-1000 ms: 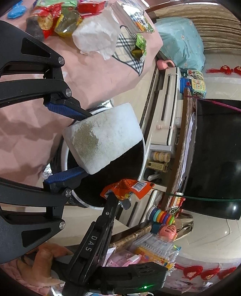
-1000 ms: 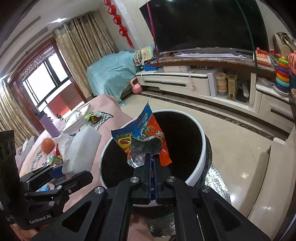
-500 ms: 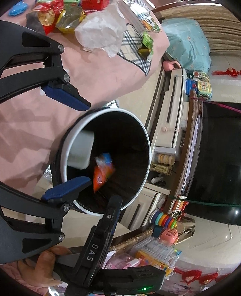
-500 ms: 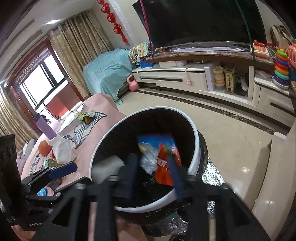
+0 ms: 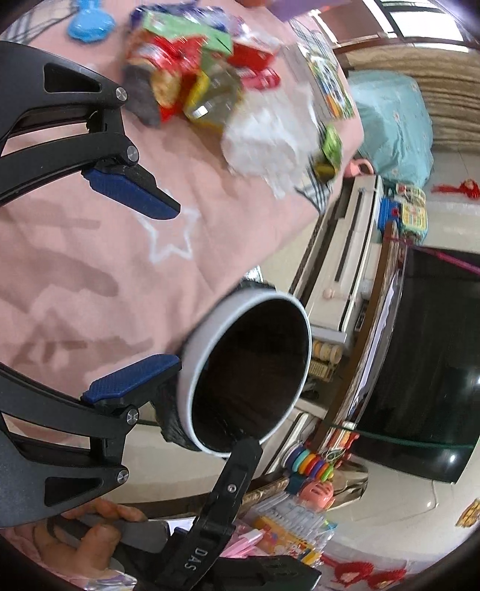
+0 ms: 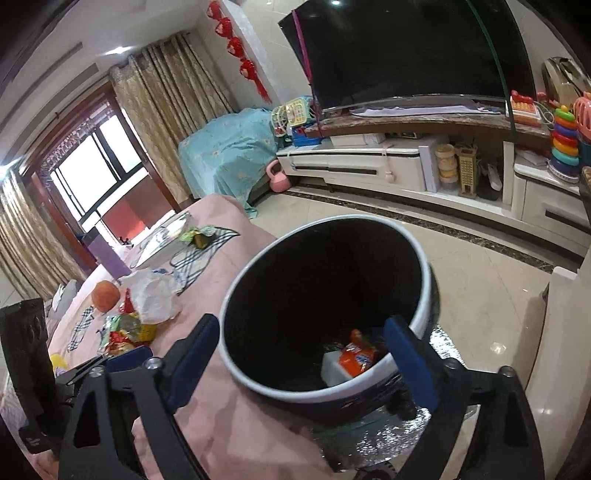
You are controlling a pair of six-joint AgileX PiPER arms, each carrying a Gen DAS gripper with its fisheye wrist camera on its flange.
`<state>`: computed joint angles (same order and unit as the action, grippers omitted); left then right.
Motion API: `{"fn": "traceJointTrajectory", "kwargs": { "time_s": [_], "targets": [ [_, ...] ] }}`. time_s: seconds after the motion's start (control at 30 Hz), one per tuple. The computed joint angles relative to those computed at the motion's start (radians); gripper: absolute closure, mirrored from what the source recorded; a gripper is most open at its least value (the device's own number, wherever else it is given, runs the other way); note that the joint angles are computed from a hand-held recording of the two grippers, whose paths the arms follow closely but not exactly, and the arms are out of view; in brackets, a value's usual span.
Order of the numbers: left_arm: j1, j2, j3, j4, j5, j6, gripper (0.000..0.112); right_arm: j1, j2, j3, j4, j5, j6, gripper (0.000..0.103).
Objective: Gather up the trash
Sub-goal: 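Withdraw both open grippers from the bin back toward the table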
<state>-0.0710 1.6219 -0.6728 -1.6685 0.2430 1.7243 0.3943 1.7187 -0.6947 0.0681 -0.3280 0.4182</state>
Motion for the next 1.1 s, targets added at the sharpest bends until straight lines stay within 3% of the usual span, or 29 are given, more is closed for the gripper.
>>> {"fn": "traceJointTrajectory", "kwargs": {
  "time_s": [0.53, 0.8, 1.1],
  "targets": [
    [0.37, -0.113, 0.186, -0.026, 0.164, 0.178, 0.035, 0.238, 0.057, -0.036, 0.278, -0.028, -0.181, 0.008],
    [0.582, -0.113, 0.212, 0.055, 0.251, 0.202, 0.035, 0.333, 0.097, -0.095, 0.393, -0.01, -0.285, 0.008],
    [0.735, -0.09, 0.195, 0.139, 0.313, 0.22, 0.035, 0.404, 0.151, -0.184, 0.503, 0.029, -0.401, 0.008]
  ]
}}
